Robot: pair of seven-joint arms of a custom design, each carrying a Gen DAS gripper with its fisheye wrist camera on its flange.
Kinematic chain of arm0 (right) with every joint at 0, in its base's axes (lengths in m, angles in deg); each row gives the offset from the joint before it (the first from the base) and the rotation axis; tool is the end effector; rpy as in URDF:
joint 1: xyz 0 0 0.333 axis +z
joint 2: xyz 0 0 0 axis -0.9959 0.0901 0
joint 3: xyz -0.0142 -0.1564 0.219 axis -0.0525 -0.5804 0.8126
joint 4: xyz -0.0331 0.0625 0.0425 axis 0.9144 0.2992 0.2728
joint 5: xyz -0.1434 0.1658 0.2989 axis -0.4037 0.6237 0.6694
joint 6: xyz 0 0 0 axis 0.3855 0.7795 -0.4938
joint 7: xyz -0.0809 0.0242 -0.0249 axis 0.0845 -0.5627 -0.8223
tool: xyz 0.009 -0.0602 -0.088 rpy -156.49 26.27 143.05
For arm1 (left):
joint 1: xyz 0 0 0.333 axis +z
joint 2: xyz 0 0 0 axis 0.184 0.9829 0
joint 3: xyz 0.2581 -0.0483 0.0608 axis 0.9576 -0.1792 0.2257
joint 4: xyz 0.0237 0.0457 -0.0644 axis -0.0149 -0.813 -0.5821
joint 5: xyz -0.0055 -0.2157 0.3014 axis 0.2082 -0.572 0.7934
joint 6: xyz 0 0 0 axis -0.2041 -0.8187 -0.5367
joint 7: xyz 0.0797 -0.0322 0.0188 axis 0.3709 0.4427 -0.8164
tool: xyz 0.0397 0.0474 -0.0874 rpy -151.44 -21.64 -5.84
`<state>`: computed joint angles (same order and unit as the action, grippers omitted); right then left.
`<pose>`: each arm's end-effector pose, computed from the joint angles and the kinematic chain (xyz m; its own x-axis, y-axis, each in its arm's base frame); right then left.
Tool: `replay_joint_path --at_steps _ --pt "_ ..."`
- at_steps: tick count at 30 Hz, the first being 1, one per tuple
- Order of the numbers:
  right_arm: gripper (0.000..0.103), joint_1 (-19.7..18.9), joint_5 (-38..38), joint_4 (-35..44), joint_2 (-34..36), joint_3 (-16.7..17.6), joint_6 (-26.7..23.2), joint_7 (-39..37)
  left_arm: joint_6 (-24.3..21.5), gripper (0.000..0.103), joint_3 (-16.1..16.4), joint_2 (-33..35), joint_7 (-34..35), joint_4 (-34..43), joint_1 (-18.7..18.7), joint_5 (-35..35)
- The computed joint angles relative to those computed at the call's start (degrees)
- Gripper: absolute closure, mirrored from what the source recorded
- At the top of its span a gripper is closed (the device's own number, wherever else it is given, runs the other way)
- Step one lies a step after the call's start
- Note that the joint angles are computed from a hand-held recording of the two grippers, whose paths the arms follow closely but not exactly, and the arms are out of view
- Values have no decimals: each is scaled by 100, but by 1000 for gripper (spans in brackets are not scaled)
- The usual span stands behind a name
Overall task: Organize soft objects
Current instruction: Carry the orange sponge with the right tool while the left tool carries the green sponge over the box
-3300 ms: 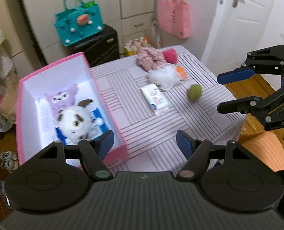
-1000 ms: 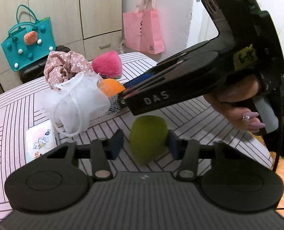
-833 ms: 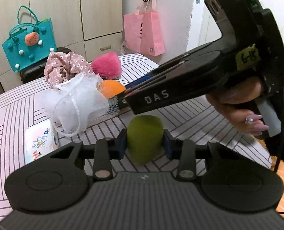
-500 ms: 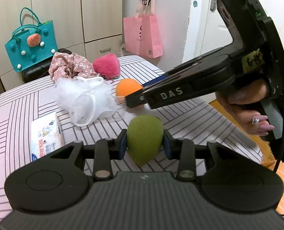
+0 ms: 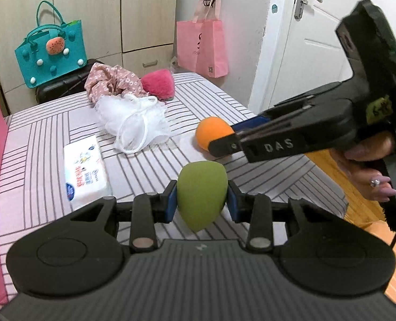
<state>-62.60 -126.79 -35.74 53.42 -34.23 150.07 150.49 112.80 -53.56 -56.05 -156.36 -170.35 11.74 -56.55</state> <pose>0.5542 0.2259 0.3274 -0.0461 -0.9948 -0.0910 -0.7037 0.0970 -0.7038 0.5961 -0.1429 0.3100 -0.8377 -0.5371 0.0990 -0.4086 0.4960 -0.7662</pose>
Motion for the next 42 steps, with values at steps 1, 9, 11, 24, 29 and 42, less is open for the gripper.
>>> replay_joint_path --at_steps 1,9,11,24,29,42 --pt "65 25 13 -35 -38 23 -40 -9 -32 66 35 -37 -106 -25 -2 92" --pt "66 30 584 -310 -303 382 -216 -484 15 66 178 -341 -330 -269 52 490" --pt "66 -1 927 -373 -351 509 -226 -779 -31 66 233 -440 -335 -351 75 565" --pt "65 -217 3710 -621 -581 1307 101 -3120 -1012 66 741 -728 -1373 -200 285 1813" --pt "65 -276 4871 -399 -565 1662 -110 -4266 -1462 66 863 -785 -1564 -22 489 2121" --pt "65 58 5946 889 -125 1782 -906 -5798 -2432 66 1122 -659 -1714 909 1062 2647"
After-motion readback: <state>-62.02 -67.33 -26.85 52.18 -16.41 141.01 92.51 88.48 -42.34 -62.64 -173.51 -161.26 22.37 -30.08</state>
